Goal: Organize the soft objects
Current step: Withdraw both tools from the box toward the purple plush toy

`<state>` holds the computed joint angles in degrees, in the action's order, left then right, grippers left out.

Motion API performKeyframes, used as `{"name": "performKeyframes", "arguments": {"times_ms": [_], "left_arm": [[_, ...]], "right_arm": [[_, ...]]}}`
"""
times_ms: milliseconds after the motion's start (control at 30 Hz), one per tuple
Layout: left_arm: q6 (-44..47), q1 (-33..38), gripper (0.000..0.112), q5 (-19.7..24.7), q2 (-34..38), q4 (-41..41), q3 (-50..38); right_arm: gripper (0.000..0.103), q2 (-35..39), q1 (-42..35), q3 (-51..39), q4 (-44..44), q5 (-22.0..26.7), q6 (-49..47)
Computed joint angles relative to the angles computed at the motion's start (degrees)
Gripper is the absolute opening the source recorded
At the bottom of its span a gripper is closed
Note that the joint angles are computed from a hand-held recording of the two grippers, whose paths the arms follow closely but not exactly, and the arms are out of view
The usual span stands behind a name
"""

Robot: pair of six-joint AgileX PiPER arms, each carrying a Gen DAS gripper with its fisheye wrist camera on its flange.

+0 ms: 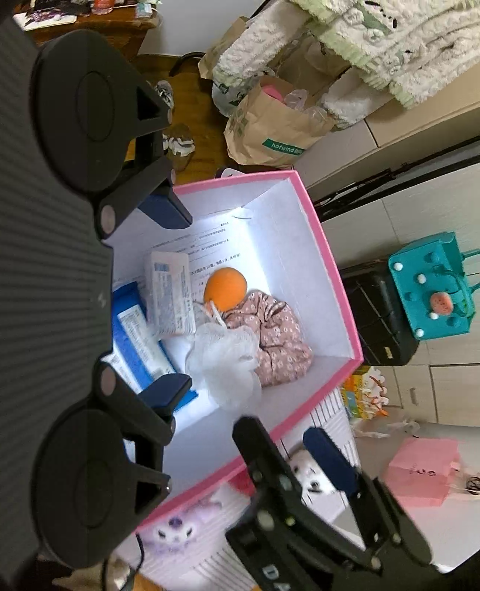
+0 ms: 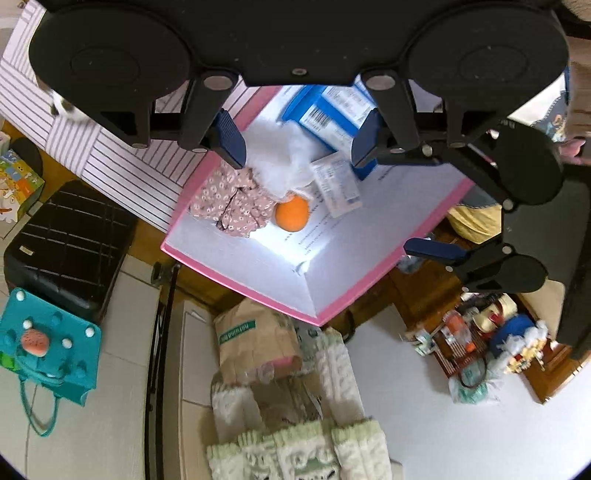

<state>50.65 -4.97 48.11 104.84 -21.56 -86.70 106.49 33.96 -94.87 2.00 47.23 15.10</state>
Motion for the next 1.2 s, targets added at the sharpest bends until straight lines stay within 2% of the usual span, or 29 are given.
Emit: {"name": "performKeyframes", "arguments": {"times_ms": [433, 700, 800, 1067, 1200], "left_arm": [[5.57, 2.1, 0.085, 4.38, -16.51, -5.25, 11.24], [10.67, -0.44, 0.085, 1.68, -27.63, -6.68, 19.58], [13.33, -2.61, 0.085, -1.65, -31.96, -8.04, 24.27], [10.64, -10.88, 0.085, -4.22, -33.84, -6.17, 30.03], [17.03, -12.93, 0.085, -6.05, -34.3, -10.18, 33.83]], "right_arm": [[0.068, -18.73, 5.87, 17.01, -5.12, -2.02, 9.52], [0.069, -30.5, 10.98, 28.4, -14.95, -2.44, 19.88], [0.069, -34.83, 13.27, 33.33, -18.44, -2.96, 25.1], [0.069, -42.93, 22.84, 46.44, -28.88, -3.42, 40.51], [0.069, -45.62, 25.81, 52.06, -31.5, -4.41, 45.74]]}}
